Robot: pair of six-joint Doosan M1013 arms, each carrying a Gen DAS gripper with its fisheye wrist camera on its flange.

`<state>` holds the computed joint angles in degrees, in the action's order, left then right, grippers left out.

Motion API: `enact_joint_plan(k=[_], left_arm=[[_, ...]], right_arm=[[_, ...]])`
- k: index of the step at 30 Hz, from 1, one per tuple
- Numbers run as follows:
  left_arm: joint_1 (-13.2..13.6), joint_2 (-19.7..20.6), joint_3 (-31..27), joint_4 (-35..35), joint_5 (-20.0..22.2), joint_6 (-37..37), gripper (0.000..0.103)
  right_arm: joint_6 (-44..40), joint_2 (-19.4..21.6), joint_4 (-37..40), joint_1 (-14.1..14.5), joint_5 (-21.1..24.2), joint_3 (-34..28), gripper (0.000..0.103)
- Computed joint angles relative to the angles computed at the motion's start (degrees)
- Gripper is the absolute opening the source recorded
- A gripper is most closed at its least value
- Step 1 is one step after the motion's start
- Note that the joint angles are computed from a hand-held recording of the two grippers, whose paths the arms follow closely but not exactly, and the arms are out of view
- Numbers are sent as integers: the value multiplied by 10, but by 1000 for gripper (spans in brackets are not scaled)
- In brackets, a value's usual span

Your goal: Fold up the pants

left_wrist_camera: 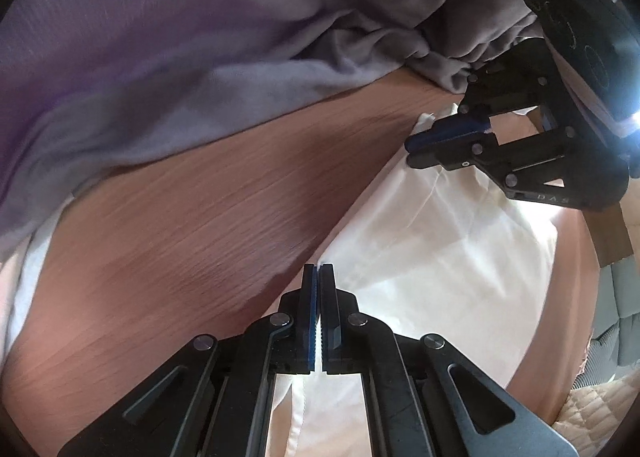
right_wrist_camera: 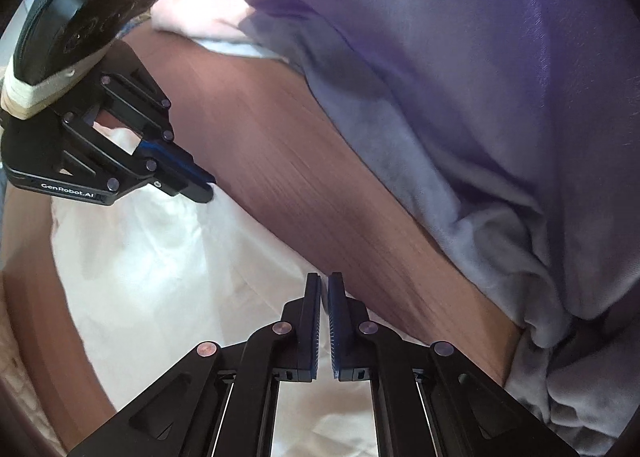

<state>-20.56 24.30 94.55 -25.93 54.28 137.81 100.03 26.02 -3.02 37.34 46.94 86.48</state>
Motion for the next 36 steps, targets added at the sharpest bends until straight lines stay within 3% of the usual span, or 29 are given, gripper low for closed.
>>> enact_joint_plan(k=[8, 12, 14, 16, 17, 19, 23, 28, 31, 36], left_arm=[[-5, 8, 1, 16, -8, -15, 4], [-6, 10, -2, 21, -10, -35, 6], [-6, 3, 2, 14, -23, -44, 12], [2, -13, 9, -9, -33, -35, 35], [6, -20, 12, -21, -38, -32, 39], [24, -37, 21, -60, -40, -14, 43], [30, -70, 43, -24, -71, -54, 43], [45, -127, 111, 2, -139, -96, 43], [53, -152, 150, -13, -160, -115, 43], [47, -206, 219, 43, -238, -199, 43]], right_arm=[[18, 27, 2, 2, 14, -10, 5], [41, 41, -13, 5, 14, -25, 5], [66, 35, -17, 4, 3, -18, 7], [114, 22, -35, 6, -10, -7, 15], [152, 14, -59, 11, -18, -2, 26], [227, 0, -110, 20, -14, 5, 35], [373, -23, -193, 46, -4, 15, 36], [566, -31, -315, 96, 62, 13, 36], [652, -25, -376, 130, 102, 10, 36], [751, -28, -409, 168, 124, 29, 44]])
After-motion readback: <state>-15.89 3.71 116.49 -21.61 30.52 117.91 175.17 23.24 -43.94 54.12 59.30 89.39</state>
